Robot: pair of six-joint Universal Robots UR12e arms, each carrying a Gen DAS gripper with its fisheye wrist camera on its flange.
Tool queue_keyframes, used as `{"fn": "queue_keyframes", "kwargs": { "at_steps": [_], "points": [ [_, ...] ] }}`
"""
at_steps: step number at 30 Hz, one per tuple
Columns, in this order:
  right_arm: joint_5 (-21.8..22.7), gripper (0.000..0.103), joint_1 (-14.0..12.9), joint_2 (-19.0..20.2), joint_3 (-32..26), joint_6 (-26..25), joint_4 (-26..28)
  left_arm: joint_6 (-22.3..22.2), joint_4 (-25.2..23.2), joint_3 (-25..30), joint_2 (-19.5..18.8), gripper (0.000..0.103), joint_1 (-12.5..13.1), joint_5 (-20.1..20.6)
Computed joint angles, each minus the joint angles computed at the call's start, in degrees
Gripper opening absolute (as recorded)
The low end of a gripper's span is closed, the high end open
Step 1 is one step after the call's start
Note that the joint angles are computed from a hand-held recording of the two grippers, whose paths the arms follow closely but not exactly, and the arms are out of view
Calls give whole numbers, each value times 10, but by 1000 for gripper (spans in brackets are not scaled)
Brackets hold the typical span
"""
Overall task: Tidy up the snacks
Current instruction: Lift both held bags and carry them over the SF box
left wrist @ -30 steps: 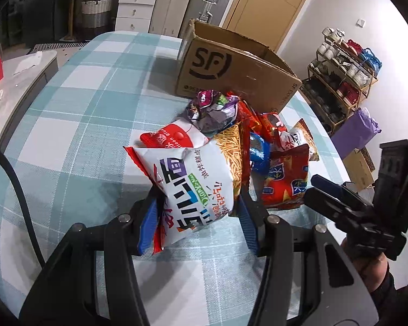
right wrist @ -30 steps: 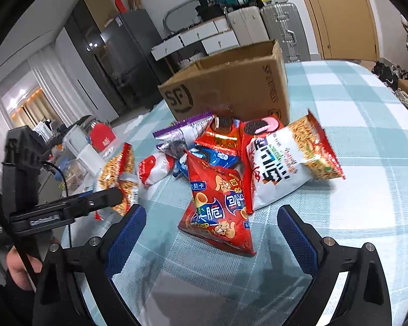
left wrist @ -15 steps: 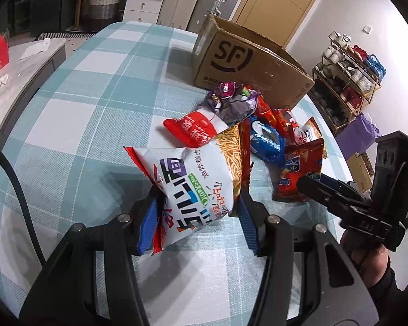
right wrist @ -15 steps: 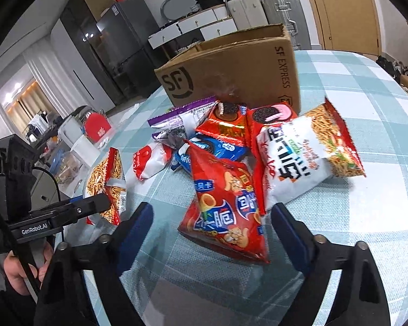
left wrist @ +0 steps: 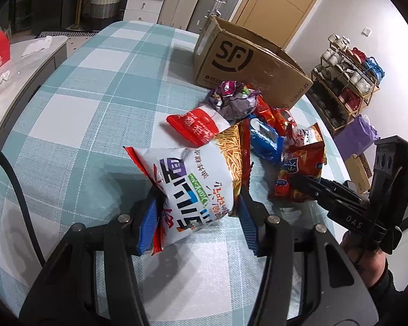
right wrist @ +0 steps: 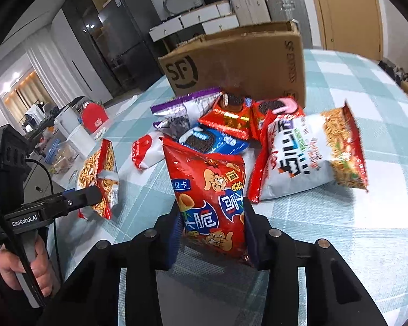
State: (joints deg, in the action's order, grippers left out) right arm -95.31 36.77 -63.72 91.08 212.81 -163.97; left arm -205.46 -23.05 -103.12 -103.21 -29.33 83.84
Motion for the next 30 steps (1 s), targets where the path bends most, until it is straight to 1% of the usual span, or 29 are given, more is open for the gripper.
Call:
{"fn": "queue_keyframes", "kwargs": {
  "at_steps": [5, 8, 10, 12, 16, 21, 28, 30],
  "points": [
    [3, 40, 0, -7, 11, 2, -14, 3, 1, 2, 0, 50, -3, 1],
    [5, 40, -3, -11, 19, 12, -24, 5, 1, 3, 0, 50, -5, 4],
    [16, 40, -5, -13, 23, 16, -30, 8, -1, 4, 0, 50, -6, 4],
    [9, 40, -3, -15, 25, 13, -34, 9, -2, 4, 0, 50, -7, 5],
    [12, 40, -3, -19, 30, 13, -47, 11, -5, 7, 1, 50, -7, 0],
    [2, 40, 0, -26, 34, 3, -66, 23, -10, 17, 0, 51, -11, 1],
    [-9, 40, 1, -45, 54, 6, -100, 48, -19, 34, -3, 51, -20, 5],
    [-20, 40, 4, -50, 57, -3, -100, 53, -22, 39, -5, 51, -22, 4]
  ]
}}
